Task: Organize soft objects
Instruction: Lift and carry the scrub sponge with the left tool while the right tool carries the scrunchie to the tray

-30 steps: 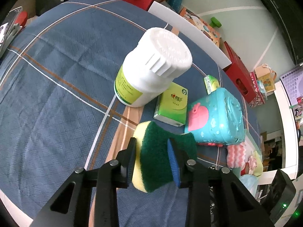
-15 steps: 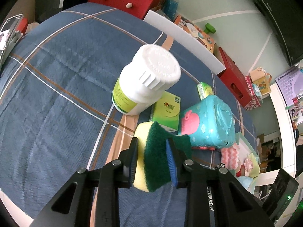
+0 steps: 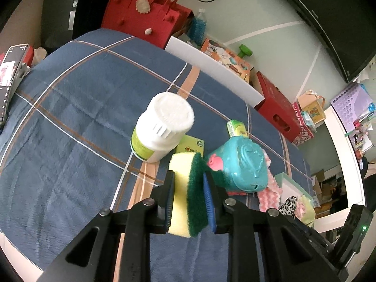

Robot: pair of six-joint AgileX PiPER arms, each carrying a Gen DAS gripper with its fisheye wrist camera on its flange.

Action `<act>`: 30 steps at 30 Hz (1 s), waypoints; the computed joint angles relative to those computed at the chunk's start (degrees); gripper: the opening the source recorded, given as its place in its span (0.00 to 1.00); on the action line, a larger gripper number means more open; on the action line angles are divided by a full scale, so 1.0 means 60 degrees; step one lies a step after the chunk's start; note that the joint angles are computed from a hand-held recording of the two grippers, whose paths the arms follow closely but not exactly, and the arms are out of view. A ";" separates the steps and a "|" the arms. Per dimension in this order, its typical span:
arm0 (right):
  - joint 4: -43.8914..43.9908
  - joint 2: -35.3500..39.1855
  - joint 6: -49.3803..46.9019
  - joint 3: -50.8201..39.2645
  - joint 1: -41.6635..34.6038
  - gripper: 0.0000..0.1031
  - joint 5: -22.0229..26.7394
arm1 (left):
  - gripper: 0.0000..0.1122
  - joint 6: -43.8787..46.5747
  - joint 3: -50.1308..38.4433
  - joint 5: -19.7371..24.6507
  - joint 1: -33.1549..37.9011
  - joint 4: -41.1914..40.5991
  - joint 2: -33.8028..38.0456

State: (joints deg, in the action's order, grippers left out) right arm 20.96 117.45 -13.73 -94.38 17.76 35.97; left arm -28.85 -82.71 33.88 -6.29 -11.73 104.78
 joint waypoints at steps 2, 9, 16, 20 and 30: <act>0.0008 -0.0089 0.0075 -0.0013 -0.0093 0.28 -0.0048 | 0.21 -0.0078 -0.0078 0.0059 -0.0038 0.0135 -0.0060; -0.0141 -0.0293 0.0514 -0.0161 -0.0435 0.28 -0.0192 | 0.19 -0.0699 -0.0790 0.0412 -0.0414 0.1042 0.0049; 0.0080 -0.0326 0.0400 -0.0057 -0.0626 0.28 -0.0235 | 0.19 -0.0745 -0.0712 0.0347 -0.0399 0.1088 -0.0001; 0.0182 -0.0369 0.0248 -0.0022 -0.0650 0.28 -0.0227 | 0.18 -0.0785 -0.0470 0.0199 -0.0326 0.1130 -0.0266; 0.0346 -0.0709 0.0256 0.0193 -0.0827 0.28 -0.0357 | 0.18 -0.0749 -0.0483 0.0081 -0.0306 0.1143 -0.0937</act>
State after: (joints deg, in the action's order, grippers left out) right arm 23.04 113.19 -12.20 -93.22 12.79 33.83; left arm -33.34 -85.60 34.37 -8.13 -4.87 99.15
